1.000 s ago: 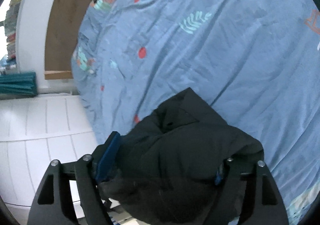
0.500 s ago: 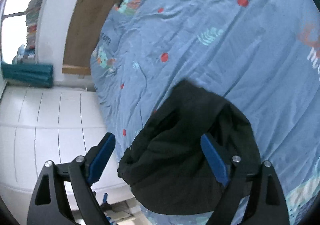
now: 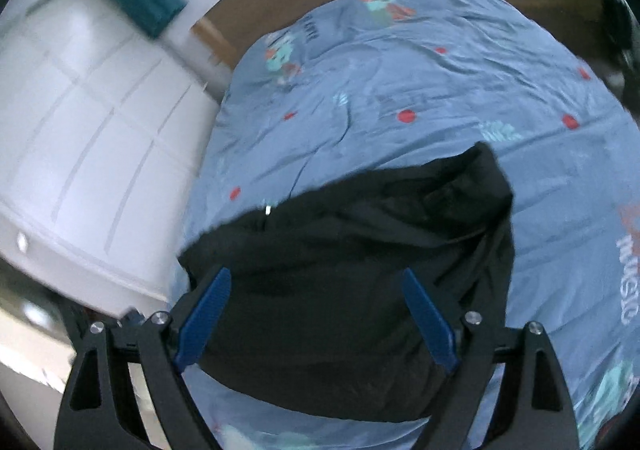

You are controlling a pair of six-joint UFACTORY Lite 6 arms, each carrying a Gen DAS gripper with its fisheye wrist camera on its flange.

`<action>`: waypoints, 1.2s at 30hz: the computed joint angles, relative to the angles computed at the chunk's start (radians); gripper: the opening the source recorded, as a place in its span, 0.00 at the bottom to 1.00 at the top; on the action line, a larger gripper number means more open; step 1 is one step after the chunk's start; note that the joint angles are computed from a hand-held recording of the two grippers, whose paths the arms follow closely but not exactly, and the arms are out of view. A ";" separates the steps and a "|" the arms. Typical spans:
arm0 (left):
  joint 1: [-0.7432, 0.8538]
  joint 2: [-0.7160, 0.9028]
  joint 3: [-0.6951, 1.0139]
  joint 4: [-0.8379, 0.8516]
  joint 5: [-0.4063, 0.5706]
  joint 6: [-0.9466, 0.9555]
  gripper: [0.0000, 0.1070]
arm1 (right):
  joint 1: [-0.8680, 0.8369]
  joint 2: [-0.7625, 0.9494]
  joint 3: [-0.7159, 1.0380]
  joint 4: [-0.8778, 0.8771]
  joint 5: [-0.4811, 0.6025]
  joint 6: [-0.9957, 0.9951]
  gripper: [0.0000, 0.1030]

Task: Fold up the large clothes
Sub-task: 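Fold the lifted coat edge over the coat with both grippers, then press the folded black coat flat with both grippers and release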

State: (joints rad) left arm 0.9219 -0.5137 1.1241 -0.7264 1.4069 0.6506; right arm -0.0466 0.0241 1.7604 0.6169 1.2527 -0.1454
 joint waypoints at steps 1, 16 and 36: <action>-0.027 -0.037 -0.046 0.008 -0.027 0.002 0.80 | 0.045 -0.042 -0.071 -0.024 -0.048 -0.010 0.85; -0.857 -0.167 -0.430 0.381 -0.700 -0.450 0.81 | 0.518 -0.294 -0.733 -0.310 -0.609 0.105 0.85; -0.903 0.725 0.263 0.488 -0.797 -0.481 0.90 | 0.407 0.504 0.035 -0.340 -0.552 0.077 0.86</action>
State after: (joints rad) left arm 0.0190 0.2114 1.3876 -0.2387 0.6095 0.1694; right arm 0.3602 0.5280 1.7955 0.2769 0.7008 -0.0686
